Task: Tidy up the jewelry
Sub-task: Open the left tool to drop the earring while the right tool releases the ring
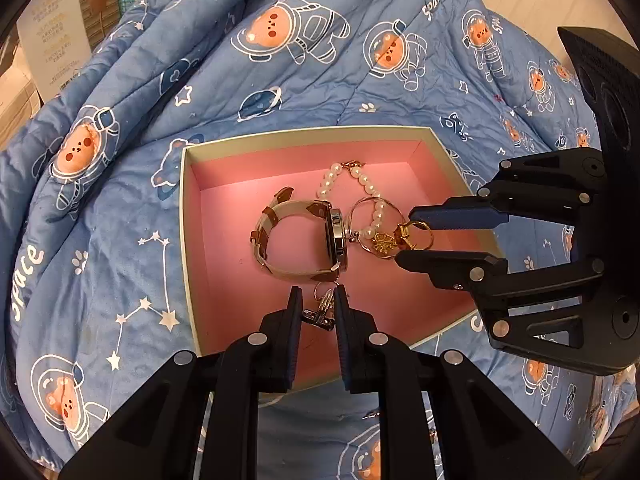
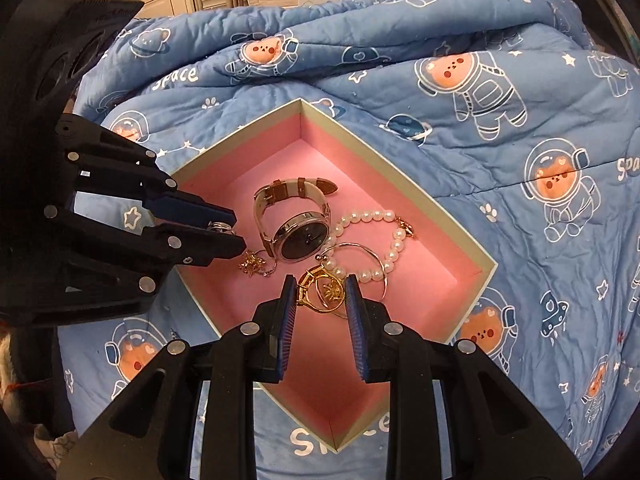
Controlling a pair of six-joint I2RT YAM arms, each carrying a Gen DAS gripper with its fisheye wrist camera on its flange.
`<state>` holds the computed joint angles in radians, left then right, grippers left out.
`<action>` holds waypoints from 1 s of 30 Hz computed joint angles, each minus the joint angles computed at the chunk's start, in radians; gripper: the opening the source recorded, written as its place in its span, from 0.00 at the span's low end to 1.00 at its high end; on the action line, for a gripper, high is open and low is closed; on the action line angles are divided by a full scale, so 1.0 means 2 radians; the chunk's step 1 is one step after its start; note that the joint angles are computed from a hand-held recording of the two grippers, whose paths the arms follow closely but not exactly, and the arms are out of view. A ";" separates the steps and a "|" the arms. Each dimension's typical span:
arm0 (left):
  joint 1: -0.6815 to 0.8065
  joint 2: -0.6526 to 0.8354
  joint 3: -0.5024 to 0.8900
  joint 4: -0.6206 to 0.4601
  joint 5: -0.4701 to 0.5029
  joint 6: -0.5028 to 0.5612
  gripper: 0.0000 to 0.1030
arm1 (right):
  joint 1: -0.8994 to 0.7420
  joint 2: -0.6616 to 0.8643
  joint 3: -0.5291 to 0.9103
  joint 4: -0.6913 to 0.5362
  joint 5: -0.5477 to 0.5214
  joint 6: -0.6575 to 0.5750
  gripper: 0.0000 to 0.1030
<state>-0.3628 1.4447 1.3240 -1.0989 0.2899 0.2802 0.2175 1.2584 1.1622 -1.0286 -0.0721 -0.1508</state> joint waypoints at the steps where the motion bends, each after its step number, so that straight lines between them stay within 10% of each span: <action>1: -0.002 0.007 0.004 -0.005 -0.003 0.002 0.15 | -0.001 0.007 0.002 -0.002 -0.002 -0.002 0.25; 26: -0.009 0.017 -0.004 0.011 -0.003 -0.006 0.19 | -0.009 0.040 -0.025 0.036 0.008 0.011 0.25; 30: -0.002 -0.011 -0.019 0.022 0.002 -0.008 0.43 | -0.010 0.024 -0.034 0.053 0.009 0.020 0.54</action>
<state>-0.3666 1.4229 1.2864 -1.0557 0.2943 0.2636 0.1978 1.3073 1.0951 -0.9231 -0.0538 -0.1113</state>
